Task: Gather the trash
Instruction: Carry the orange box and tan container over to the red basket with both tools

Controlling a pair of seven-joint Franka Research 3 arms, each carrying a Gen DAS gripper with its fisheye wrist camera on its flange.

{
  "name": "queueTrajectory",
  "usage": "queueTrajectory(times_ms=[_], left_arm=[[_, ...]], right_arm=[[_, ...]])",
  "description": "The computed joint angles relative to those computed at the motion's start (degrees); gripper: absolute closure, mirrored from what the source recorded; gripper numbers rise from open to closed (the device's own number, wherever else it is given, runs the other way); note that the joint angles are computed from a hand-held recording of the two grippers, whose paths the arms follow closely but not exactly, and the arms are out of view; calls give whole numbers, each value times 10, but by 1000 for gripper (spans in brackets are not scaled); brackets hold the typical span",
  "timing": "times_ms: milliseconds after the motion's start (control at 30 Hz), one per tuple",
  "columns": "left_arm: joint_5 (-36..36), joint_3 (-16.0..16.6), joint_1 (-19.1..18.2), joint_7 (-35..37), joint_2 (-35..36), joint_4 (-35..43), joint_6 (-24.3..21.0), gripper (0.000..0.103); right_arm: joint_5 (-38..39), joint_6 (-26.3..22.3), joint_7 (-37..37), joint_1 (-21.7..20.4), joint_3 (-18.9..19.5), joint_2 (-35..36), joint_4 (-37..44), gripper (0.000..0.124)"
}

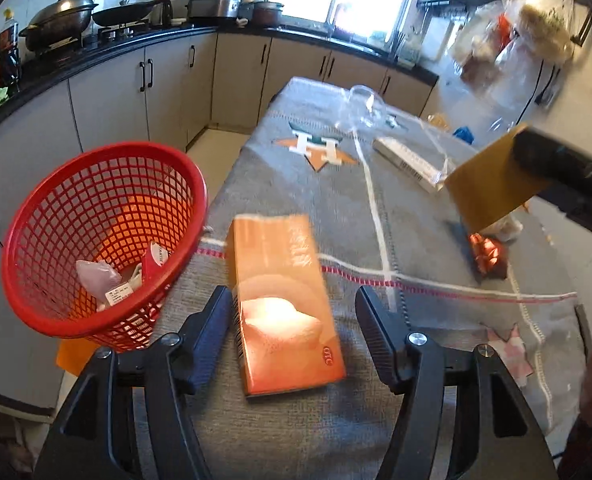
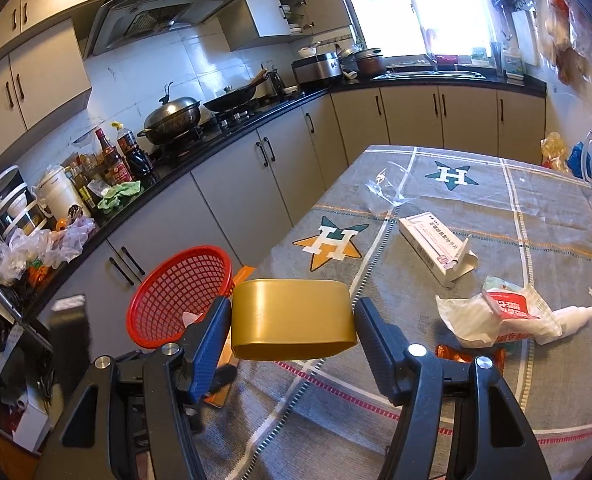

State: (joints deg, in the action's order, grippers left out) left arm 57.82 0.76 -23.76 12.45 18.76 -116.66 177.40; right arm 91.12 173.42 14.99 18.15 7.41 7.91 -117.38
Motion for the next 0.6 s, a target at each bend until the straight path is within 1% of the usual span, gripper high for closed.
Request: queueTrajectory(times_ms=[67,100,133,300,433,467,500,600], left_arm=[[-43,-27,20,35,9,3,-13,51],[-50,-26,20,40,10,2,-11,52],[-37,-8,5,23,10,2,-8,53],[-42,2,0,21,9,-1,3,54],[-7,37,-21,-18,-6,-11,23,54],[11,51,-30,-39,-11,-13,28,54],[42,72,-44,-74,-18,-14,32,54],[119,98,-52,-154,-37,-16,32,54]], right_arm=[[6,-3,-4,-2,-1,-2,-2,55],[7,-4,-5,-2,-2,-2,-2,55],[8,-4,-5,-3,-2,-2,-2,55],[18,-6,-16,-3,-4,-5,-3,55],[4,-7,-2,-1,-4,-2,0,55],[-2,-8,5,-1,-3,0,1,56],[-12,-8,14,0,-2,1,2,56],[-47,-12,47,0,1,9,11,56]])
